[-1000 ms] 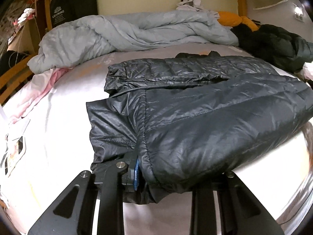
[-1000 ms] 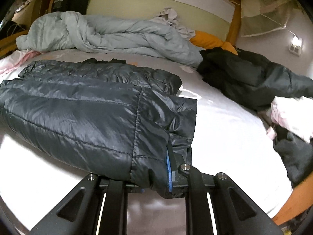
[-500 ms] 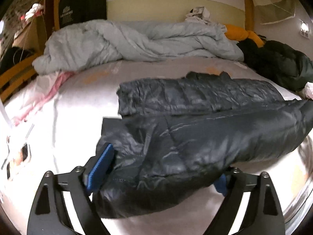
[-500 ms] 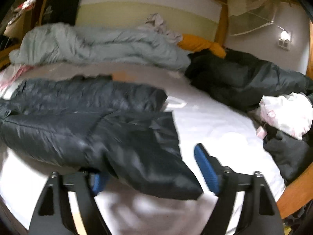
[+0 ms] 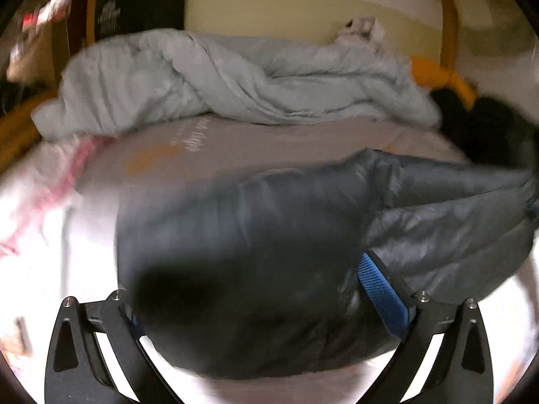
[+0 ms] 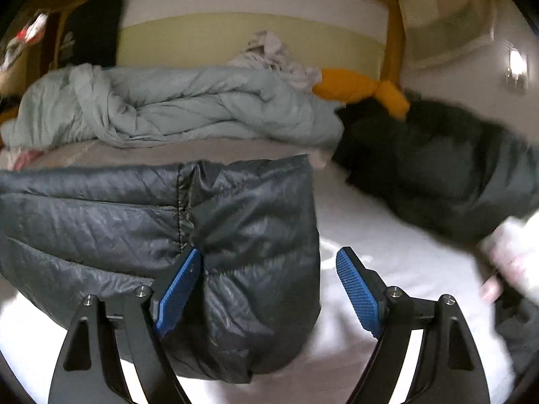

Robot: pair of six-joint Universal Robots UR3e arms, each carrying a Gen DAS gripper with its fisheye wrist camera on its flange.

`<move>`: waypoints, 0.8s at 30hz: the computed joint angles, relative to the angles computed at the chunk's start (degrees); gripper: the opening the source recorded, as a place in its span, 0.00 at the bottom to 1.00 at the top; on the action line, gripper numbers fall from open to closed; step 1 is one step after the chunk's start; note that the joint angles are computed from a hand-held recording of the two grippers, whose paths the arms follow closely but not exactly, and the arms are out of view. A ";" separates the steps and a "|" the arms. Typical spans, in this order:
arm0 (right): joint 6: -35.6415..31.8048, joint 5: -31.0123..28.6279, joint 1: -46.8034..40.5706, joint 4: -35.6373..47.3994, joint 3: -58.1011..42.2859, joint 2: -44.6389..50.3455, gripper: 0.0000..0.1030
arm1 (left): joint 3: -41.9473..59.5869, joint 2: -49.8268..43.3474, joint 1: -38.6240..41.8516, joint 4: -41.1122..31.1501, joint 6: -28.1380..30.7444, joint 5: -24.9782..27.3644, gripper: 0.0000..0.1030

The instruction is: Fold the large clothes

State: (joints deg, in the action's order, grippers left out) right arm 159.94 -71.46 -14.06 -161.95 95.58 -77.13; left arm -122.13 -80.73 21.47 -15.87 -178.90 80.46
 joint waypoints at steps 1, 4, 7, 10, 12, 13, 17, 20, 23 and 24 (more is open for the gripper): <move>0.00 3.19 -1.71 0.55 1.24 -0.32 0.82 | -3.60 2.07 2.84 2.10 0.32 -4.30 1.00; -4.18 10.18 -5.33 8.14 0.96 -0.54 0.84 | -6.34 3.09 6.49 1.18 1.41 -9.69 1.00; -3.90 13.18 -6.29 13.26 -1.96 1.59 0.83 | -4.90 2.53 8.80 -2.25 3.34 -16.58 0.52; -2.04 18.63 -6.70 19.30 -7.49 4.37 0.22 | -0.52 0.78 7.82 -3.74 3.43 -16.19 0.20; 1.83 17.16 -5.04 13.11 -9.14 5.89 0.21 | 3.76 -2.03 6.27 -4.45 3.10 -13.76 0.20; 2.82 15.11 -3.56 10.89 -10.79 7.13 0.20 | 6.58 -4.32 5.39 -5.30 2.92 -12.31 0.20; 3.07 5.14 3.34 16.04 -25.01 17.04 0.19 | 15.53 -14.31 2.24 -6.28 1.30 -5.58 0.48; 4.18 1.81 5.30 16.72 -30.94 23.57 0.19 | 16.56 -19.15 2.36 -1.47 0.46 -4.89 0.66; 3.65 0.85 5.56 16.45 -31.98 25.86 0.19 | 18.96 -23.77 2.43 0.01 1.98 -5.29 0.70; 3.23 0.76 5.56 16.29 -31.90 26.03 0.19 | 20.43 -25.33 2.06 -0.42 1.93 -4.74 0.72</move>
State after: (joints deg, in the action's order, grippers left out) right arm 163.17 -70.71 -8.50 -145.66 63.68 -51.10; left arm -101.70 -106.06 23.54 -16.28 -176.97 75.73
